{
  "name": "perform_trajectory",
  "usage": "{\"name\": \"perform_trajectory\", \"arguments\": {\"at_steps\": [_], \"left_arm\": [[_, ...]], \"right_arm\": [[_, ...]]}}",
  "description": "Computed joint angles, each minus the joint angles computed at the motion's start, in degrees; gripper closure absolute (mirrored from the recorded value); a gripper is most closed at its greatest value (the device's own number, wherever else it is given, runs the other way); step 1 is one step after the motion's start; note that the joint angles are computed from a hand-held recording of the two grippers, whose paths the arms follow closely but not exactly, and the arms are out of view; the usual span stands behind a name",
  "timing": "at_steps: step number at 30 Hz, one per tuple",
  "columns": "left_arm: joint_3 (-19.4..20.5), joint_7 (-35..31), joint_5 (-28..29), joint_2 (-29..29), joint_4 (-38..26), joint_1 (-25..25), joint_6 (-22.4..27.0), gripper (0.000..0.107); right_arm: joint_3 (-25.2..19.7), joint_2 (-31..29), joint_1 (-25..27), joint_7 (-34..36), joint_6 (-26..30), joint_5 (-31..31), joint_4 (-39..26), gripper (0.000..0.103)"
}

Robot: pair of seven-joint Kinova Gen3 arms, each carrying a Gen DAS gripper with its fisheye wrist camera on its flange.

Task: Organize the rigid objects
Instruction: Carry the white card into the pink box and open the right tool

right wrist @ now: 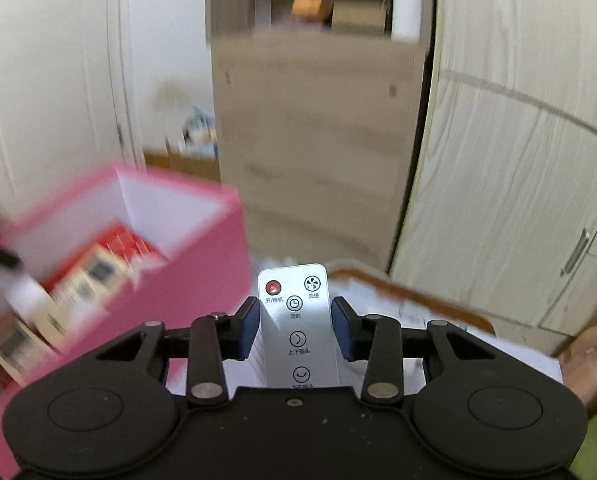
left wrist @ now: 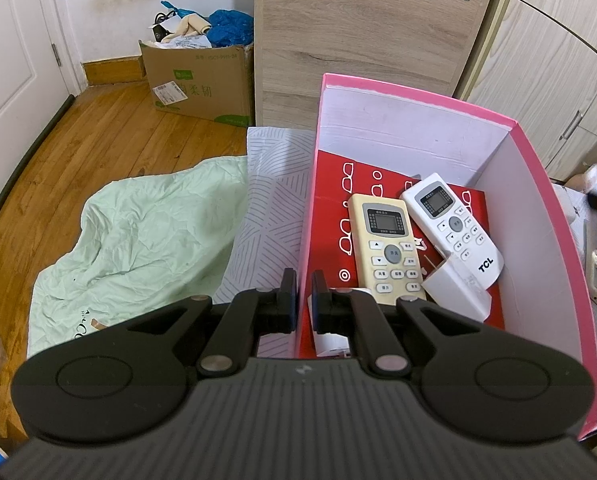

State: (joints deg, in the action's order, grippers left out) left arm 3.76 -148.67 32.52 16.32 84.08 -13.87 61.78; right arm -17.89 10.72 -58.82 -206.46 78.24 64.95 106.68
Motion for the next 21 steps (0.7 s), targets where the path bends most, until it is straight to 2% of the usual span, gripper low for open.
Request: {"name": "perform_trajectory", "arguments": {"at_steps": [2, 4, 6, 9, 12, 15, 19, 21], "left_arm": [[0.0, 0.1, 0.0, 0.0, 0.0, 0.0, 0.0, 0.101], [0.0, 0.1, -0.1, 0.0, 0.0, 0.1, 0.0, 0.101], [0.0, 0.1, 0.0, 0.0, 0.0, 0.0, 0.0, 0.101], [0.0, 0.1, 0.0, 0.0, 0.0, 0.0, 0.0, 0.101], [0.0, 0.1, 0.1, 0.0, 0.0, 0.0, 0.1, 0.101], [0.0, 0.0, 0.1, 0.0, -0.1, -0.1, 0.2, 0.101], [0.0, 0.0, 0.2, 0.1, -0.2, -0.1, 0.4, 0.101], [0.0, 0.0, 0.2, 0.1, -0.2, -0.2, 0.4, 0.101]], "right_arm": [[-0.4, -1.5, -1.8, -4.6, -1.0, 4.6, 1.6, 0.058], [-3.6, -3.4, 0.4, -8.2, -5.3, 9.3, 3.3, 0.058], [-8.8, -3.9, 5.5, -9.2, -10.0, 13.2, 4.1, 0.058], [-15.7, -2.5, 13.5, -8.3, -17.0, 15.7, 2.6, 0.058], [-20.6, 0.4, 20.4, -5.0, -23.9, 14.1, -0.8, 0.058], [-18.4, 2.9, 20.1, -0.2, -28.4, 9.9, -4.3, 0.058], [-10.2, 5.4, 16.6, 6.4, -34.2, 1.9, -8.5, 0.058], [-9.5, 6.6, 17.1, 10.5, -35.1, -2.5, -10.7, 0.058]]}}
